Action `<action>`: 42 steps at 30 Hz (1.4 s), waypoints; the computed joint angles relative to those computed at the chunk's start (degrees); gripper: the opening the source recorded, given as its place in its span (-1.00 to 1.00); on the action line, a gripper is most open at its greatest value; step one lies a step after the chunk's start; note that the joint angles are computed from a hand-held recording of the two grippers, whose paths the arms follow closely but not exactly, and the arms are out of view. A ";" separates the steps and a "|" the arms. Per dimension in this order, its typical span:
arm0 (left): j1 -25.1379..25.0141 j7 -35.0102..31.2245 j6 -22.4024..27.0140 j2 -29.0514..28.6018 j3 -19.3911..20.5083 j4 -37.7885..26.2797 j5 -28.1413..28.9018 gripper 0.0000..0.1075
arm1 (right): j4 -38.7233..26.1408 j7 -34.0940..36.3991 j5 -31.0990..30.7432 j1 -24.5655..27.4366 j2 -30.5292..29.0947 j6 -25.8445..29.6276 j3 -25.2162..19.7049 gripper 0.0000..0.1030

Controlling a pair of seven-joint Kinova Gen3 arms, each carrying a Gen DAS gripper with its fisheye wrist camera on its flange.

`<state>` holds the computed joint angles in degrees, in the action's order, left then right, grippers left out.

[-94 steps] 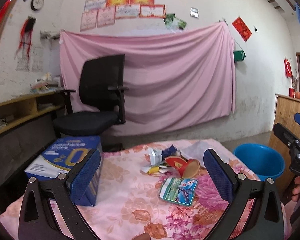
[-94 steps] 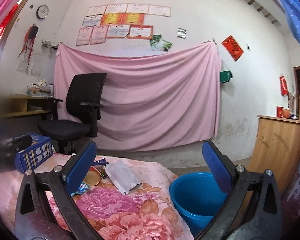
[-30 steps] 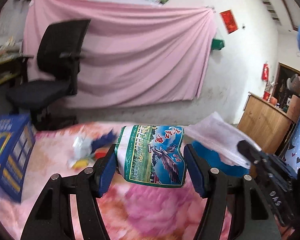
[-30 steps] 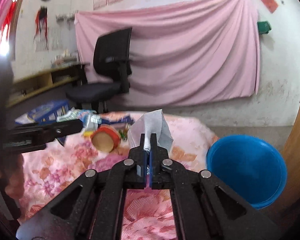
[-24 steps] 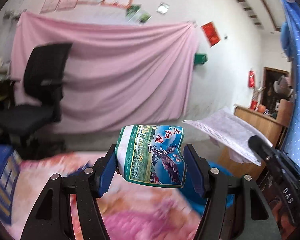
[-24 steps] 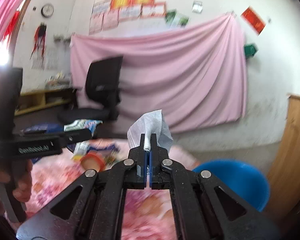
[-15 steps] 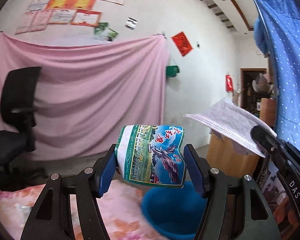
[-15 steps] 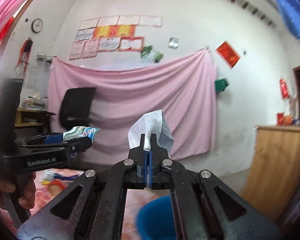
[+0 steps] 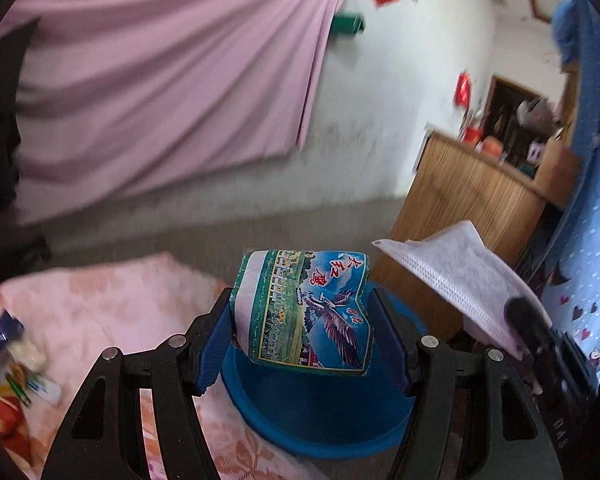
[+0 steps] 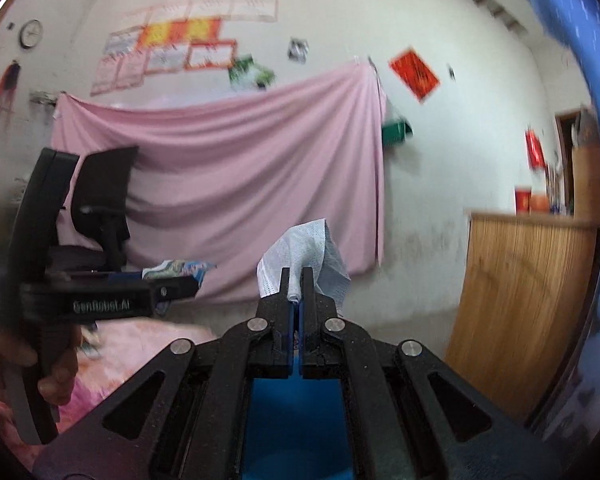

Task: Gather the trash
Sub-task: 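Open both tools to drop the wrapper and mask into the bucket, then move both tools back over the trash on the bed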

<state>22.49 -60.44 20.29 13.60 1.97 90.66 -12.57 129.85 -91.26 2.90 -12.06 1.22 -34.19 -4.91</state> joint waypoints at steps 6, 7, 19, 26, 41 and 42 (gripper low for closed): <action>7.74 -9.69 8.57 5.59 -9.77 -6.82 12.58 0.11 | -2.14 -8.85 6.64 2.20 3.77 7.95 0.24 -0.43; 9.08 -11.48 9.30 6.16 -11.72 -7.30 14.73 0.12 | -2.53 -10.17 7.80 2.65 4.27 8.82 0.08 -0.43; 3.36 -13.08 16.82 8.81 -6.49 -10.53 17.89 0.17 | -7.82 -31.31 26.72 11.77 8.93 18.28 -6.17 -0.35; -5.68 -1.56 13.51 6.52 7.55 -6.29 4.01 0.28 | -8.65 -35.12 31.33 14.24 8.50 20.15 -8.07 0.14; 6.97 32.27 -4.41 -4.75 -4.35 11.94 -28.64 0.87 | -6.66 -26.68 20.56 7.64 2.59 21.96 -1.94 0.84; 9.38 34.60 -5.26 -5.53 -7.01 12.92 -30.92 0.87 | -6.38 -25.49 18.89 6.98 2.08 22.13 -1.48 0.88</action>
<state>31.87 -25.84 15.03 8.07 -5.04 103.57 -43.49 123.47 -116.75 21.79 -5.09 3.30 -12.05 -6.39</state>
